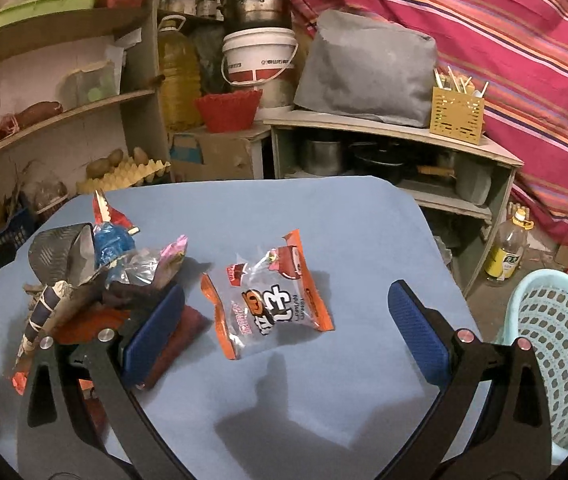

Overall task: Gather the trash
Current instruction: 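Grasp the black ribbed cup with the left tool while the right tool grasps the clear orange snack bag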

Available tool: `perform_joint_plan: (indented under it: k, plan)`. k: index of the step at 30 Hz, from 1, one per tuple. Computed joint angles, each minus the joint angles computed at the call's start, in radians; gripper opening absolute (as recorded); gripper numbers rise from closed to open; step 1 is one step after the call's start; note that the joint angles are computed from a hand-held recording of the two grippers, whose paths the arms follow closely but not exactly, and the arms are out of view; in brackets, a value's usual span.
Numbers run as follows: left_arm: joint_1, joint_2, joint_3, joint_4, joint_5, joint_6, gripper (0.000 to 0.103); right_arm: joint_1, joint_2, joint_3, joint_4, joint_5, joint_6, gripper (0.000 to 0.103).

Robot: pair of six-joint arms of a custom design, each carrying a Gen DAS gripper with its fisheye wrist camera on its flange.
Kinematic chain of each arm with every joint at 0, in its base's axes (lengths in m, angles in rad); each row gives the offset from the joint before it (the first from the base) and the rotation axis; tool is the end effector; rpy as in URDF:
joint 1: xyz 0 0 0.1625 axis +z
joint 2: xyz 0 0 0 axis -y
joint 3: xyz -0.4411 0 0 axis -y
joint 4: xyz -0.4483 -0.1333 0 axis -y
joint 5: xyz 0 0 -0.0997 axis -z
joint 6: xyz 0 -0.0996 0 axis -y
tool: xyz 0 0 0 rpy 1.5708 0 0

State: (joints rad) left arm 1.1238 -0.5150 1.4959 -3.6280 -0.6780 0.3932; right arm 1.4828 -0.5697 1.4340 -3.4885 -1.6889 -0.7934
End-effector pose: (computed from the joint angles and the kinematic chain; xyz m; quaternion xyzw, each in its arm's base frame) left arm -0.1278 -0.7545 0.0653 0.1138 0.7974 -0.4721 0.3581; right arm 0.0510 -0.8053 0.0972 0.2703 -0.8201 0.4321 0.2602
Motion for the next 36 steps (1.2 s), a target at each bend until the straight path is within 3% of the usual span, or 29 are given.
perform_joint_plan:
  k: [9,18,23,26,27,30,36]
  plan:
    - [0.003,0.046,-0.096,0.166,-0.049,-0.074,0.098,0.004,0.027,-0.048,0.036,-0.056,0.021,0.099]
    - [0.011,0.071,-0.148,0.286,-0.045,-0.129,0.098,0.014,0.046,-0.07,0.037,-0.109,-0.054,0.099]
    - [0.02,0.066,-0.153,0.346,-0.053,-0.162,0.098,0.012,0.044,-0.076,0.074,-0.108,-0.042,0.099]
    - [0.025,0.057,-0.149,0.374,-0.075,-0.175,0.091,0.015,0.049,-0.083,0.095,-0.118,-0.049,0.099]
    - [0.027,0.051,-0.144,0.393,-0.089,-0.183,0.075,0.017,0.054,-0.089,0.105,-0.121,-0.051,0.099]
    - [0.03,0.044,-0.141,0.428,-0.108,-0.198,0.075,0.024,0.07,-0.118,0.141,-0.141,-0.054,0.099]
    - [0.017,0.038,-0.116,0.332,-0.091,-0.132,0.074,0.046,0.13,-0.208,0.181,-0.216,-0.081,0.099]
